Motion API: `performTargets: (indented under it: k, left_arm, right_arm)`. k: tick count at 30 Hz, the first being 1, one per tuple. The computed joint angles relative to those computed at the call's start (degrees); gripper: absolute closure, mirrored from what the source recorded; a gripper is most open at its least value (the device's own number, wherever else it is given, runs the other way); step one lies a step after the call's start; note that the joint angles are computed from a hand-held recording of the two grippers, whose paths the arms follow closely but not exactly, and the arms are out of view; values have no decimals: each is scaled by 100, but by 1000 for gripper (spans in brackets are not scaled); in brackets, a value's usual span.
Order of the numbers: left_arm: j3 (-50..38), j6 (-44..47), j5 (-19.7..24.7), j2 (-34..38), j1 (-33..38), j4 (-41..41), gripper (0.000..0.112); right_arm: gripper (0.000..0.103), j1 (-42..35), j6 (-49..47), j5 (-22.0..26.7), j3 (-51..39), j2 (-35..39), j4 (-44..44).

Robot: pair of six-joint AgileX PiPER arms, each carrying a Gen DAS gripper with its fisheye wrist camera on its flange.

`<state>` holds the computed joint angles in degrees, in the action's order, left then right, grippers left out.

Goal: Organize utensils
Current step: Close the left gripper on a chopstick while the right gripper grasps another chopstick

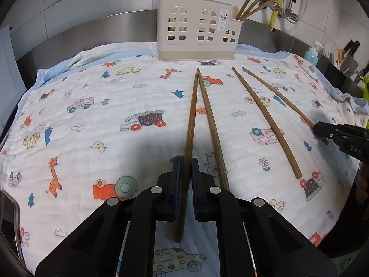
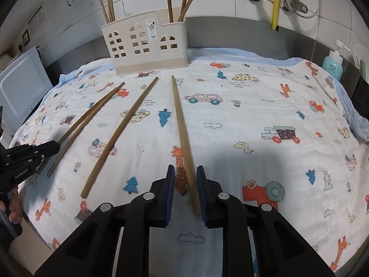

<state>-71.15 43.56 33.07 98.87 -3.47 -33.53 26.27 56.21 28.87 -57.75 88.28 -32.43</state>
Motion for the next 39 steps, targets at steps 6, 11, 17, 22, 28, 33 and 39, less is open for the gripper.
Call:
performTargets:
  k: [6,11,17,22,28,33,39]
  left_arm:
    - [-3,171,65,35,66,-253,104]
    - [38,43,-84,4,-42,-54,104]
    - [1,-11,14,-34,-15,-36,106]
    - [-5,268,141,-180,91,-318,106]
    - [-103,536,300,-384,251,-681,106]
    - [-279,750,595,-468,451,-1070,106]
    - [-523,936,786,-515,614,-1377,106]
  right_arm:
    - [94,46,333,-1,28,70,-386]
    - [95,162,521,167,0,111,-719]
    - [96,247,626,205,43,-91,-794]
    - [96,524,821,601,-106,-463,-1197]
    - [96,742,612,977,-588,-799,-1367]
    - [96,762,79,1182,-1152,-847,-1182]
    - [96,658,-706,1321,-1893,-757,-741]
